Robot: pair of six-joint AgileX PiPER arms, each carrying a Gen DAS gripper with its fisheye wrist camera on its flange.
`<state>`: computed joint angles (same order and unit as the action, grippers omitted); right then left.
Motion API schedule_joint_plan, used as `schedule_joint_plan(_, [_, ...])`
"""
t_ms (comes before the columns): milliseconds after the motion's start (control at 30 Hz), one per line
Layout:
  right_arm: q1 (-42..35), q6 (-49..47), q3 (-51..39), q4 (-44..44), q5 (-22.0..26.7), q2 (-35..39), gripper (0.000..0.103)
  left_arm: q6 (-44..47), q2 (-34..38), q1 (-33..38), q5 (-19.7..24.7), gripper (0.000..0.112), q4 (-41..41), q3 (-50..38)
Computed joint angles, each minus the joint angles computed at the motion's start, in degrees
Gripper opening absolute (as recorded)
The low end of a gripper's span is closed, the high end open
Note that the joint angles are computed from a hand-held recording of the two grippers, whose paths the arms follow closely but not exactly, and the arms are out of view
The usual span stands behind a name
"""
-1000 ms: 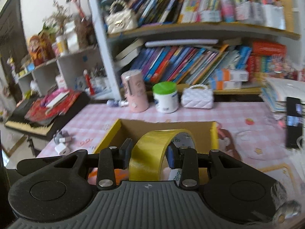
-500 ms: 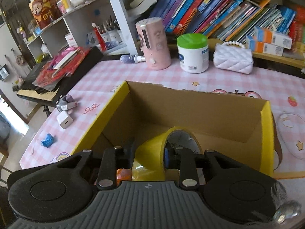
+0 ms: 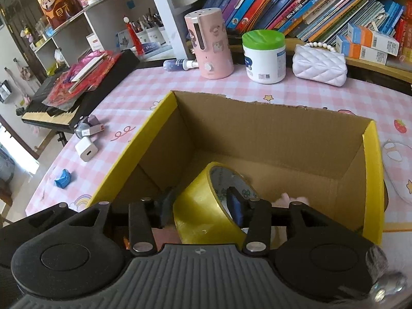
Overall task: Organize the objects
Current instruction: 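Lower both tools into the yellow box and open them, releasing tape and toy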
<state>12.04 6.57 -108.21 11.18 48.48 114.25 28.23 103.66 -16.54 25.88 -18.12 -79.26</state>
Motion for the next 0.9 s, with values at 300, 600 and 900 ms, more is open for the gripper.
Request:
schedule_joint_plan(300, [1.19, 5.44, 6.32, -4.46, -1.03, -6.42, 0.063, 9.89, -5.79, 1.86, -3.66, 0.085, -9.61, 6.51])
schedule_joint_plan(600, [6.74, 22.38, 17.81, -19.72, -6.38, -17.99, 0.066, 30.72, -11.91, 7.50, -0.16, 0.085, -29.17, 12.02])
schedule_joint_plan(900, [19.73, 54.21, 26.94, -47.71, -1.46, -26.88, 0.066, 44.76, -18.01, 17.79, 8.62, 0.086, -39.65, 16.97])
